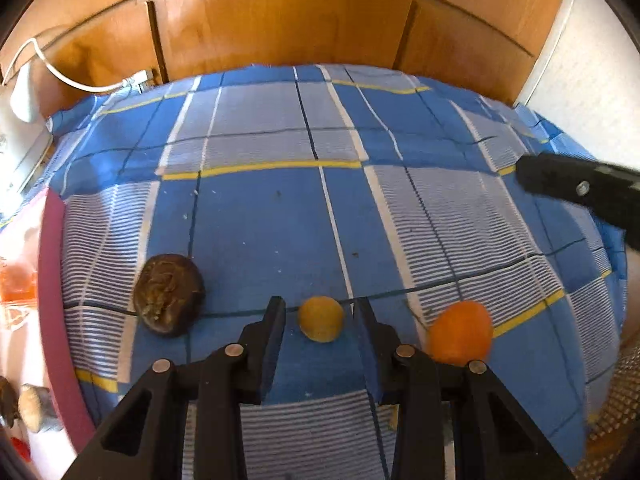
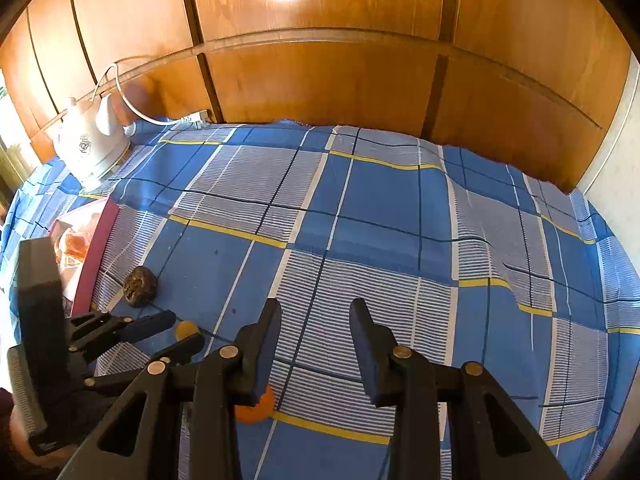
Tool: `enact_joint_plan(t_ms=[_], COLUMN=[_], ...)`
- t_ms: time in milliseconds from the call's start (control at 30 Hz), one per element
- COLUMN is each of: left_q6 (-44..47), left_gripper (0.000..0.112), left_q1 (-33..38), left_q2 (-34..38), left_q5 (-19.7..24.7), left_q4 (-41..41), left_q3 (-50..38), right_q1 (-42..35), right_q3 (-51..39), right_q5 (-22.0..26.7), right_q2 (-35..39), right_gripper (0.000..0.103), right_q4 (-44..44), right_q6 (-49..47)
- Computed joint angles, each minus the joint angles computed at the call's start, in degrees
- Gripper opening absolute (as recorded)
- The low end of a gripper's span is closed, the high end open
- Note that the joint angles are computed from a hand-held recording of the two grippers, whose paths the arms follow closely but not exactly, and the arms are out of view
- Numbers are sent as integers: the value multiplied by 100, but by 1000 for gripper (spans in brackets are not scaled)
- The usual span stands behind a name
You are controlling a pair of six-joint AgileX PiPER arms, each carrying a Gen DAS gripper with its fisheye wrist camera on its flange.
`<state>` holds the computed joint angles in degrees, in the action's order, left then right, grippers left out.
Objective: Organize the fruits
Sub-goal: 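Grasp the small yellow ball with the left gripper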
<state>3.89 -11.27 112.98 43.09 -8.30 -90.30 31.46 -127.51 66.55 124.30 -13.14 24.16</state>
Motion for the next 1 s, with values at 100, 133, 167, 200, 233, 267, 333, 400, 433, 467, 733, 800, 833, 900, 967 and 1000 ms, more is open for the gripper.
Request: enact_joint_plan(t_ms=[100,133,167,200,233,267,333,400,433,467,733,800,833,900,967,1000], left_q6=[83,139,196,274,337,365,578,680,777,1053,1628,1973,2127,2243,2304,2383], left_gripper=[24,24,24,24,24,24,24,24,24,24,24,25,25,25,25,25], left_q1=[15,25,31,45,71,88,208,285,336,397,396,470,508,530,522,529], left_q2=[-158,-291,-415,-579,-744,-872,-1226,-1446,-1565,-1718,-2185,-2200,-2207,-2241,-2277,-2294], left_q5=[-297,-432,-551,-696,-813,-887,-1084,-1204,-1268,-1456,-2252,-2253,-2238,-2257,-2318,-2344], left_q4=[-58,-82,-94,-110,-141,-173,-375,-433,-490,-734,-1164,-1480,-1630,-1716,-1734,-1796], left_q3=[340,545,728,969,1203,1378,1896,2244,2449,2711,3608,3645,3657,3701,3759,3790], right_q1=[-8,-13,-24,-28,-35,-35,-32,-30,-28,-22,-377,-518,-577,-600,-574,-576], right_q3=[19,33,11,7,10,20,49,38,6,-12,1025,1242,1224,1160,1068,991], right_q5=[-29,-28,5,17,15,8,0,32,70,84,-1251,-1474,-1445,-1391,-1289,-1177], right_q2=[-6,-12,8,14,13,8,6,33,69,89,-549,-658,-626,-549,-460,-396], right_gripper=[36,36,36,36,36,36,36,36,36,36,36,36,36,35,34,32], right_q4=[-50,-43,-51,-56,-46,-49,-56,-47,-25,-19,1633,2333,2664,2941,2867,2865], right_q6=[-39,-53,-49,-41,-58,-61,-85,-104,-141,-164,-869,-1178,-1314,-1465,-1410,-1376])
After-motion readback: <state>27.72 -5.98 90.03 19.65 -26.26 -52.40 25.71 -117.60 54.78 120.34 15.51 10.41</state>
